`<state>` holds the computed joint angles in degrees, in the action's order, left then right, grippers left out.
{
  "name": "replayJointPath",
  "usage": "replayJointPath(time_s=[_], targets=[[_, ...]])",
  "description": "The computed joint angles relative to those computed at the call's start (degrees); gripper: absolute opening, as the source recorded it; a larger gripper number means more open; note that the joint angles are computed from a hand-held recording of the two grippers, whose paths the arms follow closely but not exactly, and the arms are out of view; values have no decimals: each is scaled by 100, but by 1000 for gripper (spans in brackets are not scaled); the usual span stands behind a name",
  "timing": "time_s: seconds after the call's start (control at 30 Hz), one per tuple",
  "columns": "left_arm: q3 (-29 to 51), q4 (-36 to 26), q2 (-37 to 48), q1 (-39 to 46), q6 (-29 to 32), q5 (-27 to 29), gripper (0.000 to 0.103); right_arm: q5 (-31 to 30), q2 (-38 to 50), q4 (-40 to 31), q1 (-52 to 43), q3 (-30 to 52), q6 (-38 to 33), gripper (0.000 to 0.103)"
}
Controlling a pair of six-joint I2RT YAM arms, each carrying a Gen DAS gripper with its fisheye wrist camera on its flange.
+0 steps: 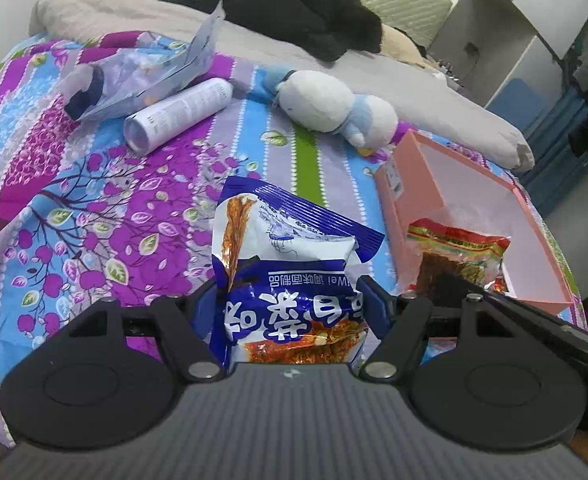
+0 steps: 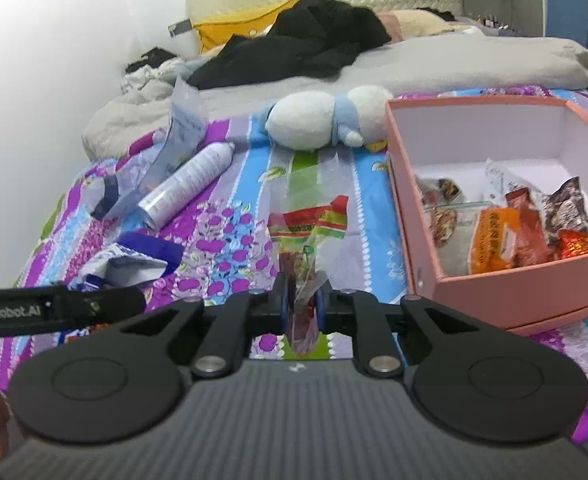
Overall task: Organize snacks
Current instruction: 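Lift both bags and carry them above the pink box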
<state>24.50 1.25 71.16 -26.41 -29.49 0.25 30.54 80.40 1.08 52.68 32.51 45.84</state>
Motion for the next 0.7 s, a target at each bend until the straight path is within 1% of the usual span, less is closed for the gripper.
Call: replayJointPath(time_s=[0.17, 0.33, 0.47, 0.57, 0.7], targets=[[207, -263, -209, -449, -142, -154, 74, 332, -833, -610, 128, -177, 141, 16], [570, -385, -183, -1155, -315, -398, 74, 814, -1793, -1575, 346, -305, 525, 16], [963, -339, 166, -1688, -425, -551, 74, 1111, -2497, -2447, 462, -392, 835, 16], [1265, -240, 513, -2020, -497, -620, 74, 1210, -3008, -3015, 417, -479, 1043, 16], [1752, -207, 1011, -2248, -435, -508, 74, 1228, -3469, -3459, 225, -539, 1123, 16]])
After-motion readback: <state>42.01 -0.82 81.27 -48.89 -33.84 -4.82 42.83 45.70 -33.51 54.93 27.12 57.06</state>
